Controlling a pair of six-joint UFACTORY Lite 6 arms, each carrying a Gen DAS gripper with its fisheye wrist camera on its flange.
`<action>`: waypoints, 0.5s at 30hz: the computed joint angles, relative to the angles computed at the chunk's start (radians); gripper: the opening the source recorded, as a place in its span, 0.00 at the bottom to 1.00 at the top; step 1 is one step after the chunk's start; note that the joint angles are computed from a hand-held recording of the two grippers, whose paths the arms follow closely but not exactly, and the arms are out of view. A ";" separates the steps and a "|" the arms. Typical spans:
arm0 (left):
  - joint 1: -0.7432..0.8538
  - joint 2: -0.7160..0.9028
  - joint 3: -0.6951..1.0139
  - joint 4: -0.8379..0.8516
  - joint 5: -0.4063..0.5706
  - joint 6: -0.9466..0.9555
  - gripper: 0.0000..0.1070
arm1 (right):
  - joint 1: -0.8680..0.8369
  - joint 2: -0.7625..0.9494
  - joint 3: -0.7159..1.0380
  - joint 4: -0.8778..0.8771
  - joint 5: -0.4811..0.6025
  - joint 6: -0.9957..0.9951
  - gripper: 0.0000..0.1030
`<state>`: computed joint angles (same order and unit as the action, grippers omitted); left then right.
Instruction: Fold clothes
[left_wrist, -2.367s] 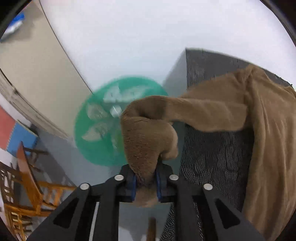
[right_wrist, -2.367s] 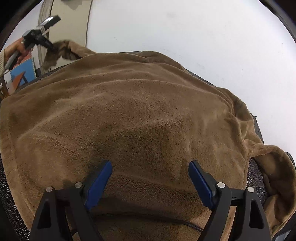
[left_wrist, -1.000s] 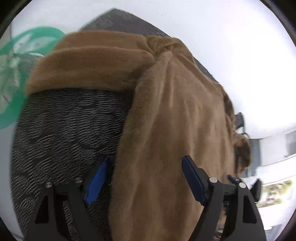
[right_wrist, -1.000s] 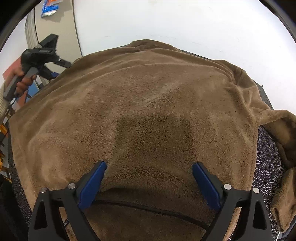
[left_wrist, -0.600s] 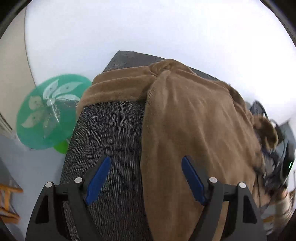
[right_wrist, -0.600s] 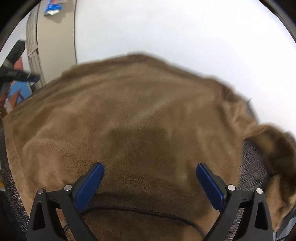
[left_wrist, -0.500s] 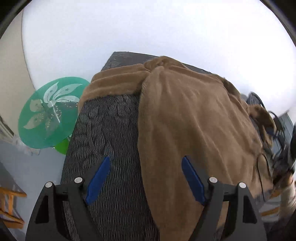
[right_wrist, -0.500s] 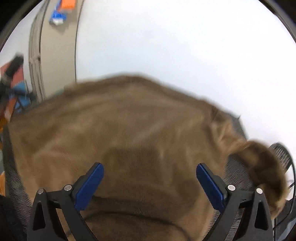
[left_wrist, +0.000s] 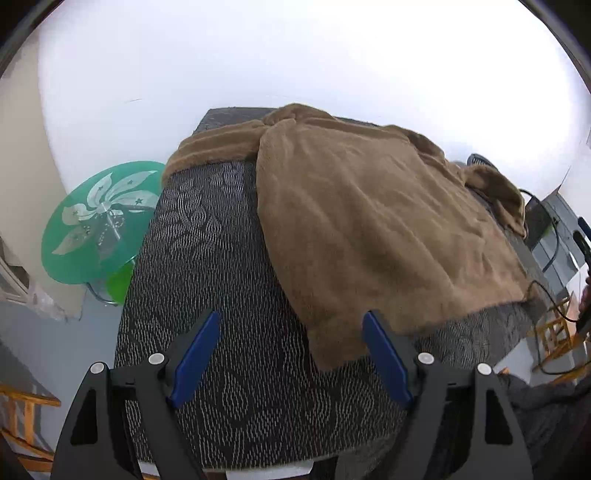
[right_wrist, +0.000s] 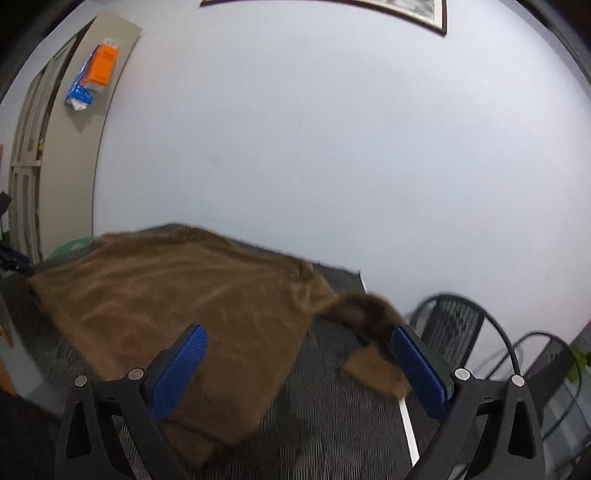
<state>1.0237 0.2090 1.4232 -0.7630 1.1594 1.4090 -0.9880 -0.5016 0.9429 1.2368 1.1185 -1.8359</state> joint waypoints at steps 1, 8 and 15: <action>0.004 -0.010 -0.018 0.004 -0.006 0.010 0.77 | -0.030 -0.021 -0.029 -0.022 0.019 -0.028 0.98; 0.008 -0.087 -0.152 0.005 -0.095 0.072 0.77 | -0.208 -0.149 -0.193 -0.138 0.193 -0.207 0.98; -0.033 -0.227 -0.356 -0.083 -0.308 0.189 0.77 | -0.344 -0.077 -0.105 -0.065 0.331 -0.164 0.98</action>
